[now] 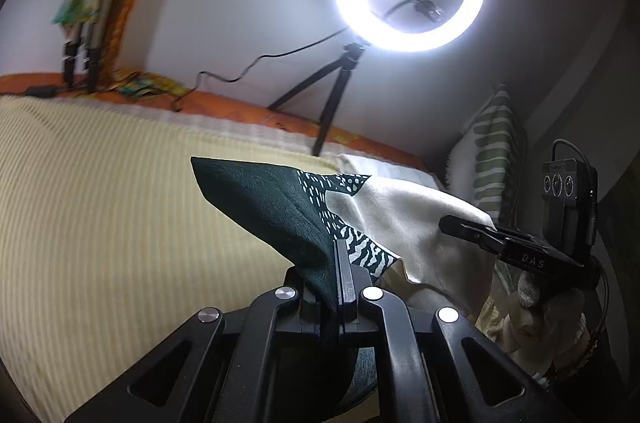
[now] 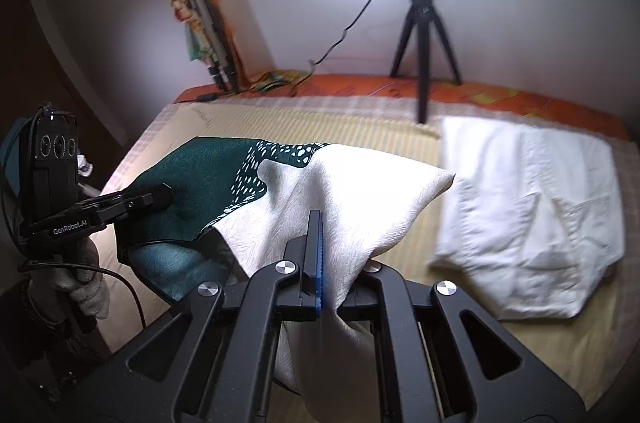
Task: Fold small clothes
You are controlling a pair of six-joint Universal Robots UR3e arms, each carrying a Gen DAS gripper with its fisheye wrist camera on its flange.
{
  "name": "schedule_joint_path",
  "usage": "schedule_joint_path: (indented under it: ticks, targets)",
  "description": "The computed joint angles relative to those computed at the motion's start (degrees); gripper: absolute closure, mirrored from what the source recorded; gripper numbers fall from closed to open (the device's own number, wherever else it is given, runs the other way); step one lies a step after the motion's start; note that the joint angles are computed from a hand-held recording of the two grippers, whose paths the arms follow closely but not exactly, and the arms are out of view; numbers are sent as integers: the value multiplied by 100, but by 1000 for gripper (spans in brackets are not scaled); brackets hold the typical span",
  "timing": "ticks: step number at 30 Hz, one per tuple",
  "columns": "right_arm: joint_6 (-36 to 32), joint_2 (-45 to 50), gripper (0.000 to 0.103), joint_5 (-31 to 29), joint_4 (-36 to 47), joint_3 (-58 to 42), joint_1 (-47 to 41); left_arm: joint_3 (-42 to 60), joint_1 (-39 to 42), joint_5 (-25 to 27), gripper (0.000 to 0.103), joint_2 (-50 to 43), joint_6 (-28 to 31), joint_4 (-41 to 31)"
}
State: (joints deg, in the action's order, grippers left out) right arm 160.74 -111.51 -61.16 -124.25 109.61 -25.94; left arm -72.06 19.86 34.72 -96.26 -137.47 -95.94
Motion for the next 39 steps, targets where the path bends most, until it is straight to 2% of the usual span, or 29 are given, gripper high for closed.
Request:
schedule_joint_path:
  ticks: [4, 8, 12, 17, 23, 27, 29, 30, 31, 32, 33, 34, 35, 36, 39]
  targets:
    - [-581, -149, 98, 47, 381, -263, -725, 212, -725, 17, 102, -332, -953, 1051]
    - [-1060, -140, 98, 50, 477, -497, -1353, 582, -1555, 280, 102, -847, -2027, 2285]
    - [-1300, 147, 98, -115, 212, -742, -1715, 1178, -2287, 630, 102, -1491, -2821, 3074]
    - [-1538, 528, 98, -11, -22, -990, -2272, 1837, -2991, 1089, 102, -2218, -3481, 3874]
    - [-1835, 958, 98, 107, -260, -1086, -2806, 2713, -3574, 1480, 102, -3000, -3765, 4016]
    - [-1812, 1471, 98, 165, -530, -1173, -2893, 3413, -3807, 1725, 101, -3522, -3552, 3489]
    - [-1850, 1705, 98, -62, -652, -1150, -2822, 3681, -3883, 1899, 100, -3704, -3431, 3120]
    - [-1869, 1815, 98, -215, -677, -1148, -2783, 3595, -3893, 1972, 98, -3680, -3345, 3081]
    - [-1840, 1892, 98, -382, -744, -1118, -2749, 3346, -3889, 2029, 86, -3564, -3274, 3171]
    - [-1767, 1984, 97, -609, -870, -1077, -2704, 3168, -3879, 2073, 79, -3479, -3160, 3197]
    - [-1668, 2093, 87, -858, -968, -1068, -2667, 3092, -3898, 2147, 69, -3435, -3113, 3217]
    - [-1568, 2184, 65, -1056, -1010, -1088, -2667, 3151, -3933, 2241, 61, -3446, -3101, 3151]
    - [-1425, 2244, 52, -1259, -1130, -1071, -2646, 3097, -3918, 2278, 57, -3392, -3058, 3085]
    - [-1250, 2268, 36, -1486, -1329, -999, -2633, 2983, -3895, 2262, 48, -3325, -3042, 3124]
    - [-1223, 2081, 34, -1396, -1508, -764, -2827, 2623, -3893, 2524, 23, -3077, -3078, 3312]
